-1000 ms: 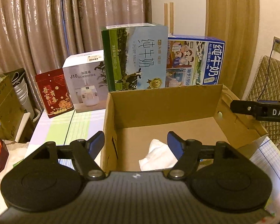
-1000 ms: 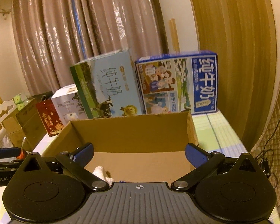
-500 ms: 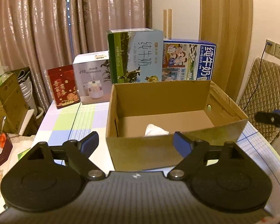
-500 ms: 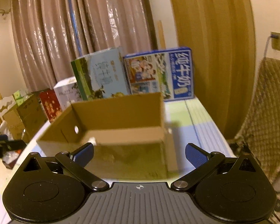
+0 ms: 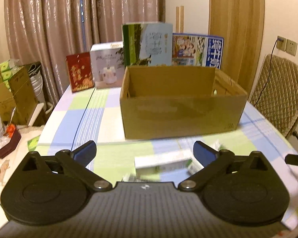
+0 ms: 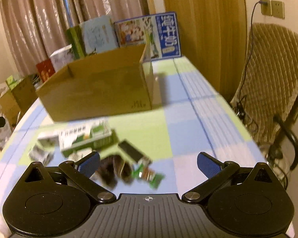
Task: Organize objects
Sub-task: 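Withdraw both open tools from the cardboard box, then grasp the brown scrunchie with the right tool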
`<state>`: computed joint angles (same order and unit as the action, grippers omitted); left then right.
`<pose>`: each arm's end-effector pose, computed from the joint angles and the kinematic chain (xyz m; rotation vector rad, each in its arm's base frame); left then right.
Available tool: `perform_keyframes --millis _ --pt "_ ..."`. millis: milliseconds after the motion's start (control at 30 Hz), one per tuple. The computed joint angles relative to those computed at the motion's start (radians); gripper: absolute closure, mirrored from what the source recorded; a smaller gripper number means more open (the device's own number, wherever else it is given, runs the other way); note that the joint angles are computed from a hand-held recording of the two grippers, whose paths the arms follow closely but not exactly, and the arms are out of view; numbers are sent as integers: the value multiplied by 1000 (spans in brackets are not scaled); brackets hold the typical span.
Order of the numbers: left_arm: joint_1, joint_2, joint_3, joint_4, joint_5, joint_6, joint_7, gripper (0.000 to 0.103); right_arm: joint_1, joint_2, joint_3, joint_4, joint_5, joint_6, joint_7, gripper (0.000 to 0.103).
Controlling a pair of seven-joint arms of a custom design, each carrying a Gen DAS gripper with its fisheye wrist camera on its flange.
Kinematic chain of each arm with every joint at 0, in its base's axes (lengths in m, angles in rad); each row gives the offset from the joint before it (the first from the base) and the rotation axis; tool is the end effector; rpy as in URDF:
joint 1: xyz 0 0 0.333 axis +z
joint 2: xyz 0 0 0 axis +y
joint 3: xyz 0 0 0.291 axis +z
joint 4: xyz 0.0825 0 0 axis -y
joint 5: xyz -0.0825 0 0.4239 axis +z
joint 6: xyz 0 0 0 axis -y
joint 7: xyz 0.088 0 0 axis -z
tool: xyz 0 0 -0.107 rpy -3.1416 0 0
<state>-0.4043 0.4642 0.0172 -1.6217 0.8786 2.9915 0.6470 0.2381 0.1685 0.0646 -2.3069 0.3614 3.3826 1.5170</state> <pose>0.6633 -0.3314 0.3997 -1.4173 1.8863 -0.9587 0.5748 0.1379 0.3225 -1.6045 1.6730 -0.5927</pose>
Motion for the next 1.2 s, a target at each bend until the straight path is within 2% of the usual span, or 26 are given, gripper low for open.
perform_keyframes --millis 67,167,467,667,700,833,900,1000,1100,1200 --pt "-13 -25 14 -44 21 -9 -28 1 -3 -11 9 -20 -10 6 2 2" --pt "-5 -52 4 -96 38 -14 -47 1 -1 -10 13 -16 -22 2 -1 2" --pt "33 -60 -36 -134 48 -29 -9 1 75 29 -26 28 2 5 -90 2" --pt "60 -42 -65 -127 -38 -24 58 1 31 68 24 56 -63 4 -122 2" --pt "60 -38 -66 -125 -49 -26 70 1 37 77 20 64 -67 2 -133 2" --pt "57 -27 -65 -122 -82 -22 104 1 146 129 -76 119 -17 -21 -218 3" --pt "58 -21 -68 -118 -103 -28 122 1 168 151 -98 144 -7 -47 -242 15" --pt "61 -14 -72 -112 -132 -30 146 1 218 180 -152 176 14 -88 -242 24" --pt "60 -8 -74 -106 -157 -38 165 1 166 195 -104 194 4 -104 -228 35" --pt "62 3 -81 -96 -182 -47 188 1 161 215 -100 211 -14 -106 -222 45"
